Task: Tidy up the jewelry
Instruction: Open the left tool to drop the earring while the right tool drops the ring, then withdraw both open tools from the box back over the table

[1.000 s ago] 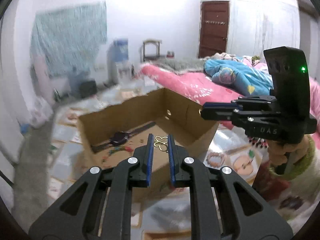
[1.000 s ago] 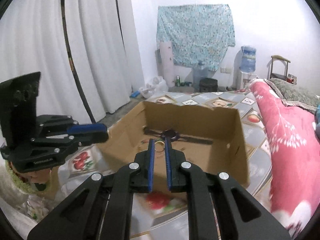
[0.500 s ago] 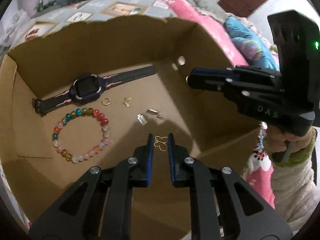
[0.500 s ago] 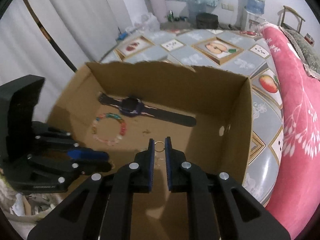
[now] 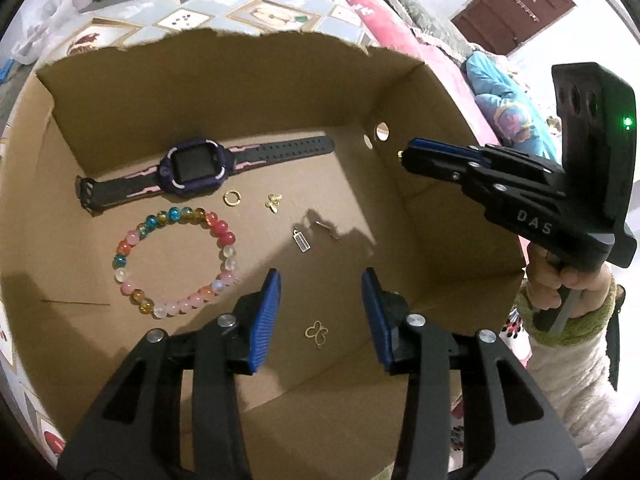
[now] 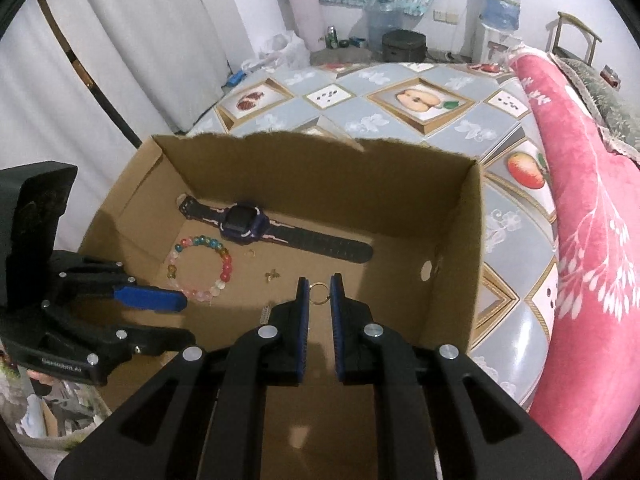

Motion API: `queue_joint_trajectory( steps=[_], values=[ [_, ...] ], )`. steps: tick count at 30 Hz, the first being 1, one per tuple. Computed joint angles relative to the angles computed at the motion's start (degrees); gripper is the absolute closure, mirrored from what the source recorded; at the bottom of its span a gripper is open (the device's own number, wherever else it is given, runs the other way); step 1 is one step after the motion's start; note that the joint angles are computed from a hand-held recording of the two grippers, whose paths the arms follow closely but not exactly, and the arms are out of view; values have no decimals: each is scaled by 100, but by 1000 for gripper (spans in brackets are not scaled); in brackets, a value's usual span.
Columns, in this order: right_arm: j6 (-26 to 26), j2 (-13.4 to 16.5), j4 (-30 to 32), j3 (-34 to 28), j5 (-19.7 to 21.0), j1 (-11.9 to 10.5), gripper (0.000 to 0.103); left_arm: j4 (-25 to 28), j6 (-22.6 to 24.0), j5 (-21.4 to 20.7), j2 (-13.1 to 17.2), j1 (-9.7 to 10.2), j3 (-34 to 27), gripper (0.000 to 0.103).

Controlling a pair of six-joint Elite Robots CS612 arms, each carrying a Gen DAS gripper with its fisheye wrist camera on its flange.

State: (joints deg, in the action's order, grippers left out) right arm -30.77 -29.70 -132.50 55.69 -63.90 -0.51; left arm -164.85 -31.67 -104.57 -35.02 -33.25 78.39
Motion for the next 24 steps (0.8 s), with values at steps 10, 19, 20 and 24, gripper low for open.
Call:
queue_joint_trajectory(
  steps=[10,19,20,24],
  values=[
    [487,-534,-938,844,1134,-318,73,-1274,194,561,-413,-121,738,63],
    [464,-1384,-2414,2555,2027,-712,58,-3193,659,1751,-1088,-555,2221,55],
    [512,-1446,-2517,2730,2132,-758,58,-3331,646,1856,-1131,-608,2359,55],
    [719,-1569,-2900,3304,2485,-908,58,-3754,509,2128,-1172,-772,2754,54]
  ],
)
